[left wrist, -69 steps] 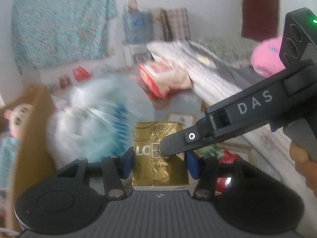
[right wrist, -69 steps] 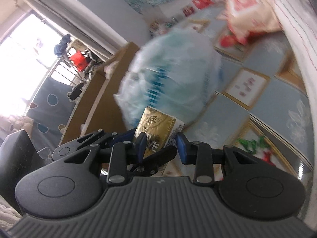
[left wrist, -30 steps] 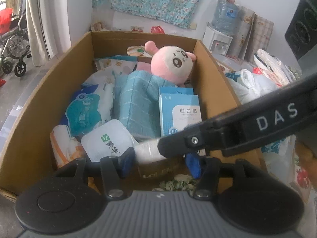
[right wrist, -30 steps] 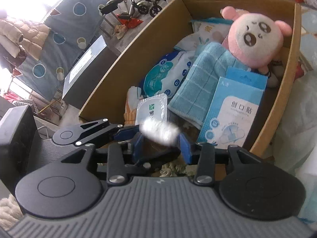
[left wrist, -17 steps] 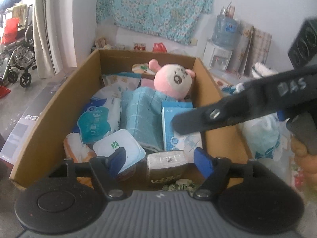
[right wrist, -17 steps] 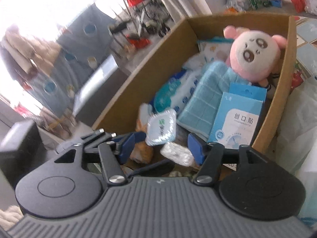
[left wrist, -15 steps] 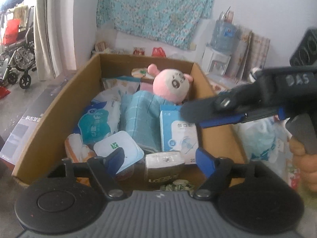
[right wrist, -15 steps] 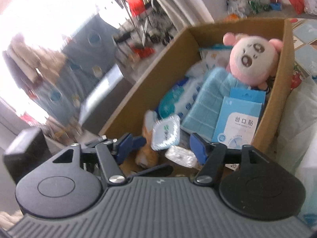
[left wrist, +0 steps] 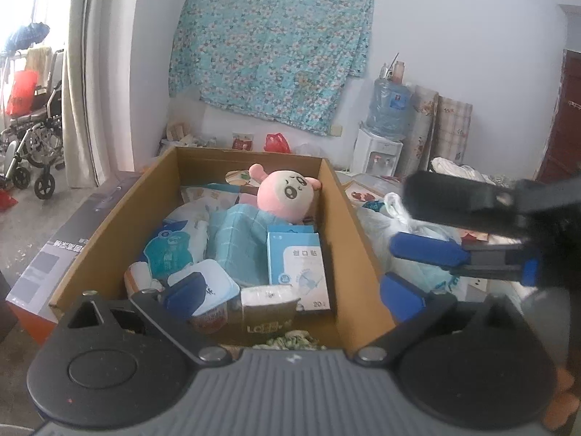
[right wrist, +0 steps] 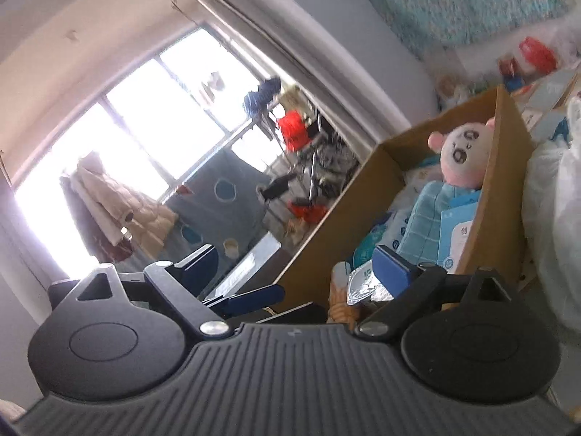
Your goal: Organize soft objects
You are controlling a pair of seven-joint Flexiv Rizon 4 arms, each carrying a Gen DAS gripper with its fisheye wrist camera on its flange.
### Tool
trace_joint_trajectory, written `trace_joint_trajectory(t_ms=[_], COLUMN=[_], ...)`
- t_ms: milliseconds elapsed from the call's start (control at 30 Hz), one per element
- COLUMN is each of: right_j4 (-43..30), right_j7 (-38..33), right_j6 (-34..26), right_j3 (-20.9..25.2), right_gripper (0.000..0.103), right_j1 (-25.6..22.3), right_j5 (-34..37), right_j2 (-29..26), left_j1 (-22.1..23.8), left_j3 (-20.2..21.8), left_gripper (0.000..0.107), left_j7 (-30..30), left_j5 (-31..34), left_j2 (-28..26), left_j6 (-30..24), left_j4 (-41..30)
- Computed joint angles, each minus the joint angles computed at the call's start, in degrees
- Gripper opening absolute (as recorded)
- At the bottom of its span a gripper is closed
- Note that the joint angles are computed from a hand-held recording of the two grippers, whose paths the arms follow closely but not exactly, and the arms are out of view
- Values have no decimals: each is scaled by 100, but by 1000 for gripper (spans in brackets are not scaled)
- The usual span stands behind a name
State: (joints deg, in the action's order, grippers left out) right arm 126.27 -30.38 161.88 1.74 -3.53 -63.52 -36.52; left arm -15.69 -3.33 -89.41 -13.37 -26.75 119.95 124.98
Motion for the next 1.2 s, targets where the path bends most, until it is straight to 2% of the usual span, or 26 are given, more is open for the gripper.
trace_joint_trajectory(t_ms=[33, 167, 400, 500, 600, 733, 900, 1033, 1200], right_j4=[179, 868, 1690, 1890, 2049, 2154, 2247, 2233, 2157], right_j7=[-194, -1006, -2104, -2387, -2913, -3650, -4220, -4767, -5246], right_j6=[21, 61, -360, -520, -898, -1348, -1731, -2029, -2705], right_j3=[25, 146, 341, 427, 478, 508, 513, 428, 378], right_gripper=[101, 102, 102, 102, 102, 102, 102, 102, 102], right_j1=[20, 121, 463, 610, 1053, 1698, 2183, 2607, 2938], right_j5=[191, 1094, 2703, 3238, 4203, 5439, 6417, 7235, 7813], right_j2=[82, 400, 843, 907, 1120, 1321, 1522, 1752, 2108], left_j1=[-37, -239, -186, -969, -1820, -2334, -2336, -2446, -2026], left_j3=[10, 77, -29, 535, 983, 1102, 893, 776, 363], left_gripper=[103, 103, 103, 103, 103, 103, 103, 103, 103], left_j7=[-7, 4, -244, 12, 745, 1458, 1999, 2530, 2328], left_j5=[-13, -170, -170, -947, -2137, -3278, -3799, -4307, -4272], left_j2=[23, 71, 304, 244, 161, 49, 0, -138, -39], left_j6=[35, 184, -218, 1, 146, 248, 303, 571, 610], left_j4=[41, 200, 505, 593, 604, 514, 481, 430, 575])
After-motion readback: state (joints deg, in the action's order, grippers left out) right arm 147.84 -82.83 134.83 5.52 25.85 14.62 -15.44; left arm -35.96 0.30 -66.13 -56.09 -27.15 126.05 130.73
